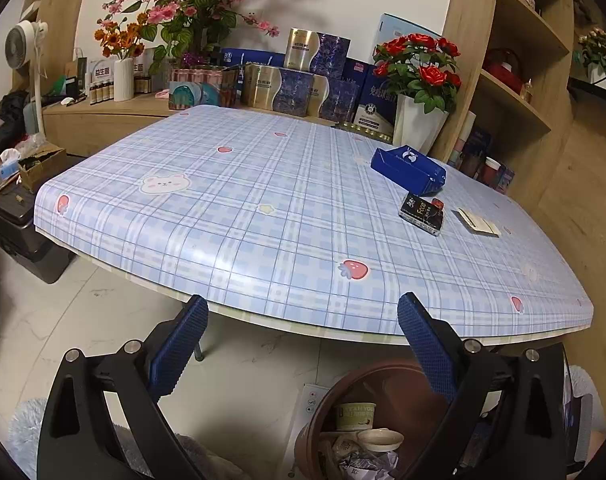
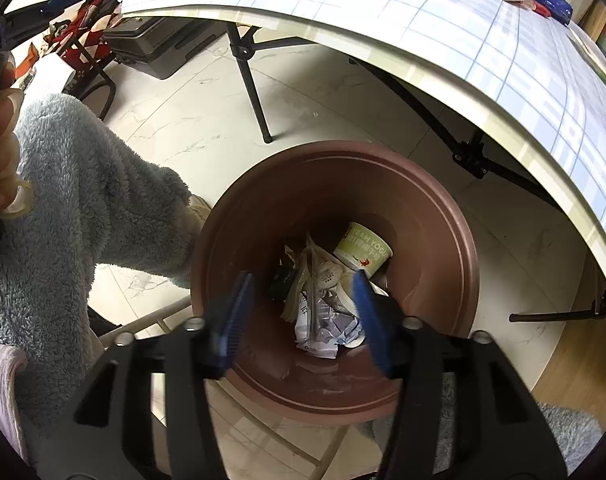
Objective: Collect trash
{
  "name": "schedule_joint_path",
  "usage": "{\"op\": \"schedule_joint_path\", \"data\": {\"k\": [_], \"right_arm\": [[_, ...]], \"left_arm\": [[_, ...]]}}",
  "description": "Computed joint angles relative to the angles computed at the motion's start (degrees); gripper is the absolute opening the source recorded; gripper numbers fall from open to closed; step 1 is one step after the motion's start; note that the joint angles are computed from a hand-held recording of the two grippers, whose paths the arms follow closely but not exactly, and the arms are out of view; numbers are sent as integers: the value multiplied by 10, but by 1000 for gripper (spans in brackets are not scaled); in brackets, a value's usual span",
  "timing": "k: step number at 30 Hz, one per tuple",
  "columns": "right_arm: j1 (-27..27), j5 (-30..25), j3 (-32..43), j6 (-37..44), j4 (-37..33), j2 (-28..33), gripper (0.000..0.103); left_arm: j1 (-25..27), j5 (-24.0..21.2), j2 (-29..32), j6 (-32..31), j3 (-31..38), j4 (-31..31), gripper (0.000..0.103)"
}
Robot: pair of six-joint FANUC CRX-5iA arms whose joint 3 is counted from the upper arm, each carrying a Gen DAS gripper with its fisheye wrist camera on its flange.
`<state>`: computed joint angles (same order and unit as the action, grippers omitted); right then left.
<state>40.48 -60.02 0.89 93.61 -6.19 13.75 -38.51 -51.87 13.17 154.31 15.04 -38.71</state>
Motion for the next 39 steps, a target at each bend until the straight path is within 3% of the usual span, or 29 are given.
{"op": "schedule_joint_path", "data": {"k": [4,8,17,24,29,34,39], "right_arm": [[2,24,-12,-21,18,-12,91],[3,78,-41,-73,54,-38,97],[-25,184,-85,-165,84,-88,97],[-59,243,-95,-191,79,-114,97],[-86,251,-78,-183,72,-111,97],[-101,265,-77,-201,115,-108,97],[-131,269,-57,-207,106,-94,97]], "left_arm": [[-1,-2,3,-6,3,1,93],[-1,-4,6,-7,6,3,93],[-2,-8,17,-25,16,12,93],[-4,-14,32,-51,36,27,93],[-3,-18,52,-84,69,41,93],[0,-32,84,-138,121,57,93],[20,-29,120,-210,178,112,93]]}}
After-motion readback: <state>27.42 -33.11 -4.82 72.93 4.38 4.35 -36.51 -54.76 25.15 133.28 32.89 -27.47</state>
